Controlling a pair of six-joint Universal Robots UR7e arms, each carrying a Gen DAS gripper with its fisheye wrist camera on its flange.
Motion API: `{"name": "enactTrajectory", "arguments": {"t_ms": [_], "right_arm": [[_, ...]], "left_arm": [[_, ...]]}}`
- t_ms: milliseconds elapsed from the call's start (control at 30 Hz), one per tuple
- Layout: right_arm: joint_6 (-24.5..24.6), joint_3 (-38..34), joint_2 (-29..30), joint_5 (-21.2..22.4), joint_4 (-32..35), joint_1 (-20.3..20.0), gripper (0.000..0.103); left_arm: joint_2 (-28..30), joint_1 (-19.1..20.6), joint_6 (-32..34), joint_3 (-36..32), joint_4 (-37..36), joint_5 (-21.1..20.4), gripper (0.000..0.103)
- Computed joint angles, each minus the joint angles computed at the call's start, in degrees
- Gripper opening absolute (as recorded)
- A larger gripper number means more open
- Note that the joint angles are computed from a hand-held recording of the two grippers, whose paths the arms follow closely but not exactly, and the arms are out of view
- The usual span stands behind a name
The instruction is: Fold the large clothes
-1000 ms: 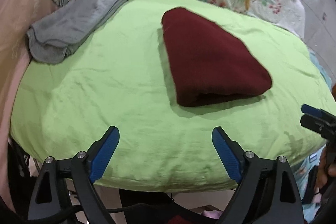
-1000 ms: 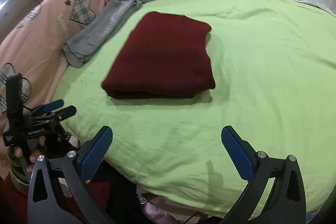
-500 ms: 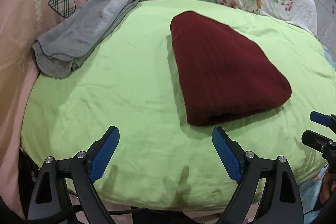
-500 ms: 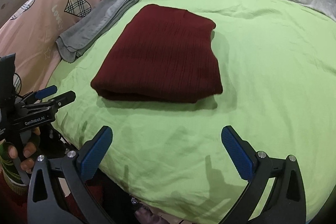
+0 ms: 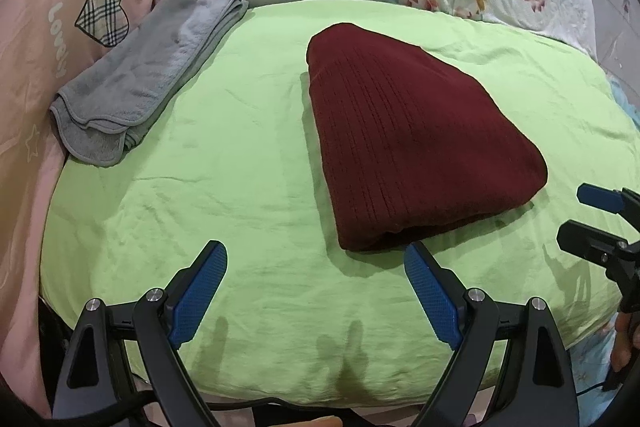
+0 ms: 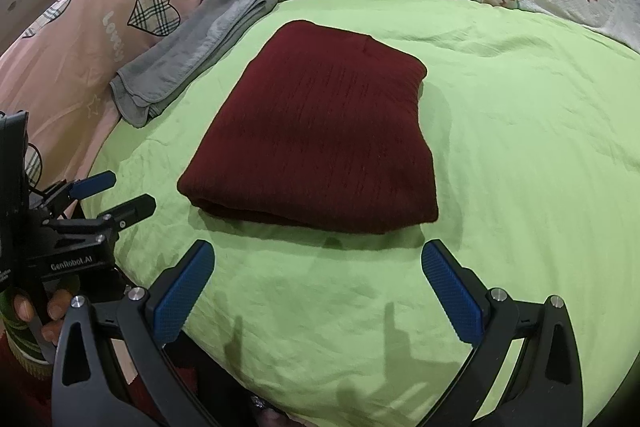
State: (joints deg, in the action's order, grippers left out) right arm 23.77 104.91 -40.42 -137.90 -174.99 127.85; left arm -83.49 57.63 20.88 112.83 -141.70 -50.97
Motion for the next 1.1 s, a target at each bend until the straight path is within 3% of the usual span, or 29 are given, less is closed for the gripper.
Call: {"name": "enactTrajectory", "arguments": {"t_ms": [1100], "right_arm": [[-0.6,-2.7,1.3,0.8,-0.8,-1.0,0.103]], "left_arm": [[1.6,-0.2,0.7,-0.1,-1.8,0.1,0.091]]}}
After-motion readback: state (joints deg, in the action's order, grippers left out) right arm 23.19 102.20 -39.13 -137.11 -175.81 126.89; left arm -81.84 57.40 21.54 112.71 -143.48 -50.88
